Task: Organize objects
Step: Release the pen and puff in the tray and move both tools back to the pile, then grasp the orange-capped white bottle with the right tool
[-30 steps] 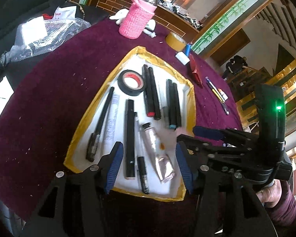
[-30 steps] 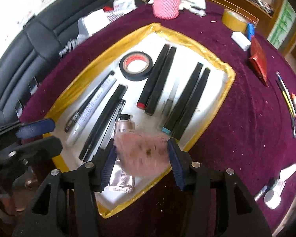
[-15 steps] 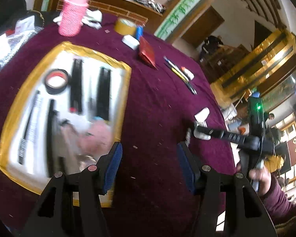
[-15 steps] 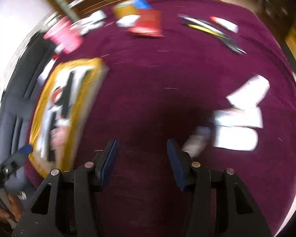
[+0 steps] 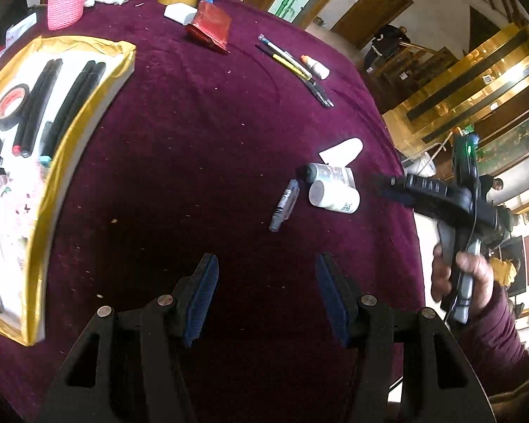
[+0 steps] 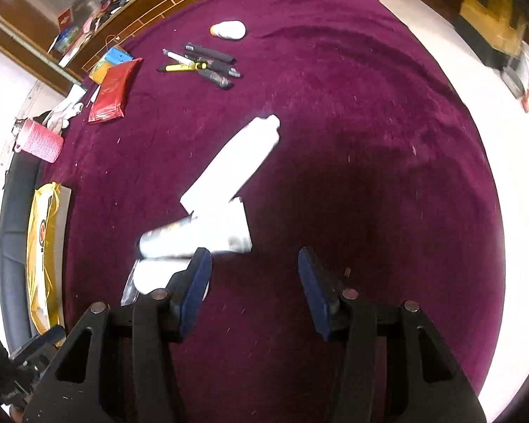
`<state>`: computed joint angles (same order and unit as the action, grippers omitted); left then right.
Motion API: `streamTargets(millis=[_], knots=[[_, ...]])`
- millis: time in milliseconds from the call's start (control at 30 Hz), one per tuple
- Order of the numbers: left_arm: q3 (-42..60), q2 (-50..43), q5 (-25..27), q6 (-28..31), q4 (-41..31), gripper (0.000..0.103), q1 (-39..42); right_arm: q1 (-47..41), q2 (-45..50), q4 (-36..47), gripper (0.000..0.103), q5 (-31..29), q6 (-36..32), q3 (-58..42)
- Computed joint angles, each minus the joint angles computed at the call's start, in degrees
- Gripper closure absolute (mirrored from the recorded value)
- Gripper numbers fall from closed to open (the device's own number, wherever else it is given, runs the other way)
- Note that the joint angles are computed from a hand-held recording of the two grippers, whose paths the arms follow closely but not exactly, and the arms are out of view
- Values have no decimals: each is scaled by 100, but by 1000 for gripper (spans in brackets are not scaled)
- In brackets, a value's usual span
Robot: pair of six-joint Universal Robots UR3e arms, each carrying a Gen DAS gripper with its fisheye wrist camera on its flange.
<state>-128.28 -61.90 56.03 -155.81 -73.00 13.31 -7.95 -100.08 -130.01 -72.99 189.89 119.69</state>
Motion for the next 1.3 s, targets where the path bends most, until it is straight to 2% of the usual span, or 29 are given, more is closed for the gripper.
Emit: streamTargets(millis=[167, 300, 433, 533, 667, 767, 833, 867, 967, 1033, 1100, 1167, 1233, 1300], knots=[[-128, 67, 275, -651, 457, 52, -414, -178, 643, 99, 53, 91, -591, -687], [-282, 296, 403, -908, 449, 52, -380, -33, 1043, 307, 53, 337, -999, -1032], [-450, 390, 474, -1142, 558, 52, -356, 0, 1077, 591, 53, 866, -1330, -922], [-511, 400, 425, -1230, 597, 52, -349, -16, 930, 870, 53, 1536, -1750, -699], [-480, 348, 404, -1326, 664, 52, -457, 363, 1077, 537, 51, 1499, -1629, -594], [-457, 280, 379, -1368, 747, 52, -548, 423, 1117, 1098, 51, 2106, -1903, -664], [-448, 264, 377, -1394, 781, 52, -577, 401, 1104, 1826, 52, 2329, -2386, -944], [-453, 265, 367, -1404, 785, 52, -578, 454, 1067, 1714, 52, 2129, -2311, -1074], [-488, 337, 349, -1415, 716, 52, -541, 454, 1171, 863, 52, 990, -1604, -1664], [-523, 471, 361, -1380, 589, 52, -476, 487, 1658, 80, 51, 122, -1117, -2264], [-532, 670, 444, -1353, 397, 52, -409, 623, 2599, -631, 50, -721, -974, -3184], [-513, 942, 492, -1257, 66, 52, -277, 699, 3639, -542, 51, -1085, -1079, -4357], [-473, 1347, 494, -1072, -431, 52, -58, 851, 4554, -216, 51, -1546, -867, -5555], [-461, 1691, 439, -837, -876, 51, 167, 861, 5351, 20, 51, -1671, -771, -6657]])
